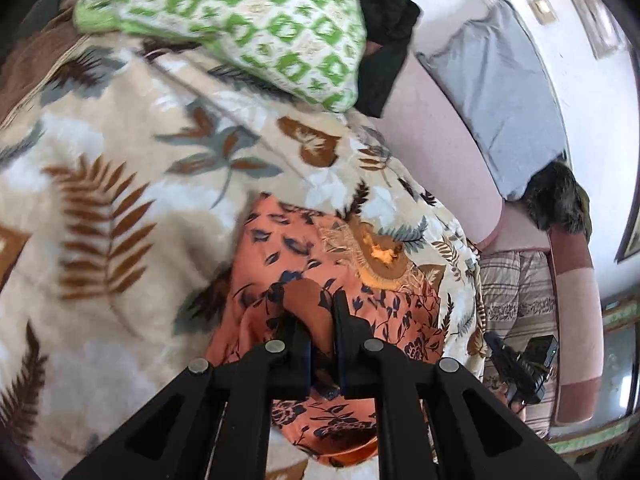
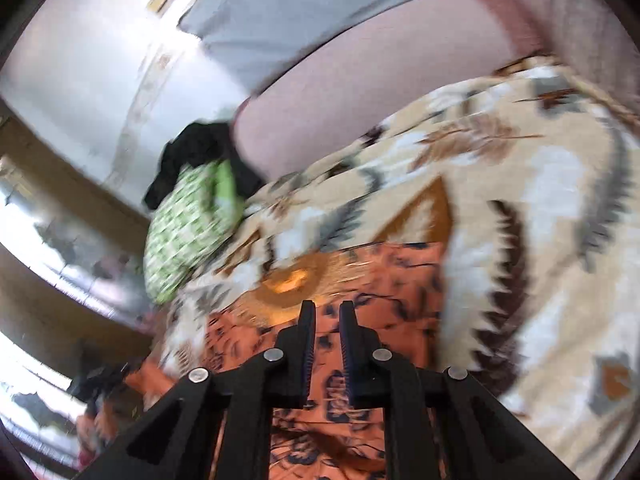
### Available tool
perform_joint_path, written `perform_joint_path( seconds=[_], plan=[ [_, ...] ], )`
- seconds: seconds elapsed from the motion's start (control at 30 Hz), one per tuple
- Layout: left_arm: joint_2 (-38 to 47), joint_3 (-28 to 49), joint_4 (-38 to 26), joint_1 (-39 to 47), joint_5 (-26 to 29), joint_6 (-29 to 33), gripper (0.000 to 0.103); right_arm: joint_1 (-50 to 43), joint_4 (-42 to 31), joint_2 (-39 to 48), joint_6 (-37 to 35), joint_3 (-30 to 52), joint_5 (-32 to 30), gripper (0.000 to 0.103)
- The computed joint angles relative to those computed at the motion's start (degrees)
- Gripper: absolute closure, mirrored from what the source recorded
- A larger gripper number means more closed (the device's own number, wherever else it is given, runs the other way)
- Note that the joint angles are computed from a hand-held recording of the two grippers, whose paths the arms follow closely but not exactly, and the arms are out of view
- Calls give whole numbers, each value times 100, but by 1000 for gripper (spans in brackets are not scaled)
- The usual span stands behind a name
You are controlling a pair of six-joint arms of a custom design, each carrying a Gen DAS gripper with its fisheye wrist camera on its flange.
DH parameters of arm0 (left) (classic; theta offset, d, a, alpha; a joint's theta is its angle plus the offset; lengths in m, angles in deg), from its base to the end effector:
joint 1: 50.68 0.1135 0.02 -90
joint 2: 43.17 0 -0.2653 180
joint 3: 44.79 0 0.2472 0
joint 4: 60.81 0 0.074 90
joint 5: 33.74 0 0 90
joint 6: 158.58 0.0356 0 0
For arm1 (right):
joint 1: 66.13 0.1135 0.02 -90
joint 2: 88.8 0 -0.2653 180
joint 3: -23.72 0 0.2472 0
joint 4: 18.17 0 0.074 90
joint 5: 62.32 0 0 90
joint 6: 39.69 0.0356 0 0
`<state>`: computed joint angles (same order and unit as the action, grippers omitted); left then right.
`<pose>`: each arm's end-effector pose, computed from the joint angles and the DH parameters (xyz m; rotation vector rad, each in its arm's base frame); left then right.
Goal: Fold small clothes
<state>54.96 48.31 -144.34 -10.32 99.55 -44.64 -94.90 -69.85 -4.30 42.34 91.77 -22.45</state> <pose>0.2492 0.1797 0.2546 -0.3570 2.5648 -0.8527 0.2478 -0.1049 0.2177 0.2170 2.3675 0.9068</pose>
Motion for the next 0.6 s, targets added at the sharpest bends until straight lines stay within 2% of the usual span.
perform_joint_path(
  seconds=[0.03,0.1,0.17,0.2,0.23,0.27,0.3,0.33,0.43,0.5,0.53,0.57,0.6],
  plan=[
    [-65,-96,111,-28,-26,13,94,143,-110,103,-185,2,-157,89],
    [-296,-401,361,2,-144,61,94,494,-425,-23,-773,-223,-89,88],
    [-310,-487,261,210,-98,177,94,800,-435,-420,-1328,-777,66,81],
    [-302,-495,117,370,-40,300,94,917,-436,-602,-1607,-1132,28,62],
    [-305,-482,18,470,-10,372,94,972,-449,-693,-1780,-1394,-32,22],
    [-342,-499,-102,604,9,492,94,939,-423,-764,-1929,-1675,-97,11],
    [-406,-519,-286,790,11,687,94,909,-328,-808,-1942,-1868,-167,8],
    [-462,-536,-406,889,2,812,94,789,-295,-777,-2087,-2049,-270,8],
    [-665,-574,-866,1249,-40,1311,94,912,485,-979,-1565,-2544,-163,8],
    [-764,-557,-1227,1511,-34,1693,94,1317,1072,-1128,-1207,-2732,143,10],
    [-795,-559,-1313,1585,-40,1804,94,1470,1176,-1121,-1073,-2784,191,16],
    [-827,-549,-1420,1689,-61,1945,94,1660,1304,-1069,-903,-2811,241,27],
    [-851,-541,-1500,1784,-85,2049,94,1970,1389,-1188,-737,-2866,553,60]
  ],
)
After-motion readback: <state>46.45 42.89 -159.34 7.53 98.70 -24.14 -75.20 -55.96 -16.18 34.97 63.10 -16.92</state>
